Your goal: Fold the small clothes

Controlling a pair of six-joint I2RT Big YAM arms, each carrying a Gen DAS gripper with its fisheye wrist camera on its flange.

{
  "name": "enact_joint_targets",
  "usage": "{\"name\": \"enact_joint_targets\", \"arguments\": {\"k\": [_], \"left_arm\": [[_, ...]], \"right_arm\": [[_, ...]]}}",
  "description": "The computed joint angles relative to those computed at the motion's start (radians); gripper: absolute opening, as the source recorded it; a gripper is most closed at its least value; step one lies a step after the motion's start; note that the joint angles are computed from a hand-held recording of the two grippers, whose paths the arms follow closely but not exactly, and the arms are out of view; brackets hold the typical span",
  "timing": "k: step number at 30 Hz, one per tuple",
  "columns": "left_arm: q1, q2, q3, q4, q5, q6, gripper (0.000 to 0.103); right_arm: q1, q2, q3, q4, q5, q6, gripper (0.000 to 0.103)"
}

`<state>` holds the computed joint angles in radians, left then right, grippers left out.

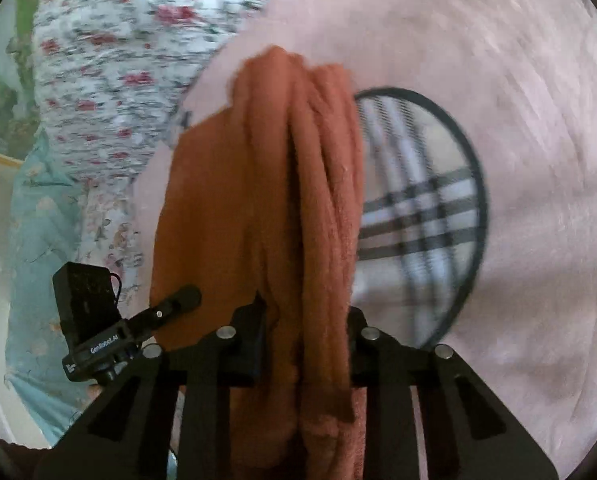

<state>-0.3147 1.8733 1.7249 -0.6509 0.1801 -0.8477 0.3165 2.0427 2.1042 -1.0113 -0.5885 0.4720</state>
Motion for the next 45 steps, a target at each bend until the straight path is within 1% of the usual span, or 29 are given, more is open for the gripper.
{"name": "enact_joint_targets", "arguments": {"k": [2,3,6,8,10,12,14,16,18,20,22,23,24,25,26,28,29,33,36,37,38,39,40,41,43,44,45], "left_arm": [[-0.008,-0.072,-0.056,-0.008,-0.052,0.034,0.022],[-0.007,-0.128,-0.111,0.0,-0.074,0.041,0.022],[0.012,-0.261,-0.249,0.006,-0.109,0.03,0.022],[0.028,-0.327,-0.318,-0.002,-0.123,0.019,0.022],[0.049,-0.391,-0.391,-0.011,-0.129,0.004,0.022],[0.065,-0.437,-0.446,-0.028,-0.135,-0.003,0.022],[0.074,-0.467,-0.488,-0.029,-0.139,-0.006,0.022],[0.086,-0.486,-0.533,-0.022,-0.13,-0.017,0.023],[0.09,-0.478,-0.551,-0.027,-0.127,-0.033,0.025],[0.092,-0.474,-0.561,-0.044,-0.132,-0.048,0.035],[0.09,-0.482,-0.568,-0.067,-0.15,-0.064,0.043],[0.089,-0.493,-0.576,-0.073,-0.163,-0.069,0.048],[0.088,-0.504,-0.58,-0.083,-0.176,-0.073,0.05],[0.086,-0.517,-0.587,-0.091,-0.191,-0.077,0.054],[0.082,-0.531,-0.591,-0.102,-0.216,-0.082,0.056],[0.075,-0.546,-0.593,-0.119,-0.245,-0.086,0.056],[0.072,-0.548,-0.589,-0.128,-0.255,-0.086,0.056],[0.061,-0.541,-0.573,-0.154,-0.278,-0.083,0.056],[0.06,-0.534,-0.565,-0.16,-0.272,-0.082,0.056],[0.06,-0.526,-0.556,-0.164,-0.268,-0.079,0.056],[0.06,-0.517,-0.548,-0.171,-0.268,-0.08,0.056],[0.06,-0.513,-0.545,-0.174,-0.267,-0.079,0.056],[0.059,-0.51,-0.542,-0.176,-0.266,-0.076,0.056],[0.058,-0.502,-0.532,-0.181,-0.27,-0.075,0.056],[0.055,-0.501,-0.524,-0.185,-0.275,-0.069,0.056],[0.055,-0.501,-0.522,-0.186,-0.275,-0.067,0.056],[0.056,-0.498,-0.52,-0.188,-0.276,-0.066,0.056]], "right_arm": [[0.03,0.004,0.017,0.003,-0.029,-0.005,0.025],[0.049,0.012,0.033,-0.003,-0.035,-0.016,0.025],[0.106,0.042,0.068,0.013,-0.068,-0.01,0.025],[0.141,0.066,0.088,0.029,-0.086,0.002,0.025],[0.171,0.097,0.117,0.029,-0.099,0.015,0.024],[0.201,0.134,0.162,0.007,-0.101,0.014,0.024],[0.223,0.16,0.196,-0.022,-0.088,0.0,0.023],[0.231,0.158,0.186,-0.028,-0.067,-0.008,0.023],[0.235,0.172,0.211,-0.075,-0.014,-0.025,0.024],[0.238,0.178,0.224,-0.118,0.04,-0.044,0.03],[0.235,0.159,0.205,-0.125,0.079,-0.045,0.038],[0.232,0.14,0.188,-0.123,0.109,-0.042,0.039],[0.231,0.111,0.162,-0.104,0.147,-0.043,0.039],[0.232,0.085,0.136,-0.079,0.183,-0.046,0.039],[0.235,0.044,0.098,-0.032,0.238,-0.056,0.039],[0.237,0.02,0.086,0.01,0.258,-0.071,0.039],[0.24,0.028,0.11,0.002,0.252,-0.078,0.039],[0.256,0.131,0.268,-0.101,0.24,-0.116,0.037],[0.263,0.216,0.386,-0.191,0.271,-0.115,0.037],[0.264,0.232,0.403,-0.202,0.278,-0.107,0.037],[0.264,0.243,0.417,-0.202,0.272,-0.096,0.034],[0.265,0.251,0.431,-0.205,0.264,-0.093,0.014],[0.267,0.257,0.45,-0.215,0.258,-0.096,0.011],[0.269,0.234,0.426,-0.186,0.255,-0.094,0.011],[0.264,0.126,0.27,-0.029,0.199,-0.085,0.011],[0.263,0.08,0.208,0.032,0.188,-0.087,0.01],[0.263,0.061,0.182,0.044,0.215,-0.101,0.01]]}}
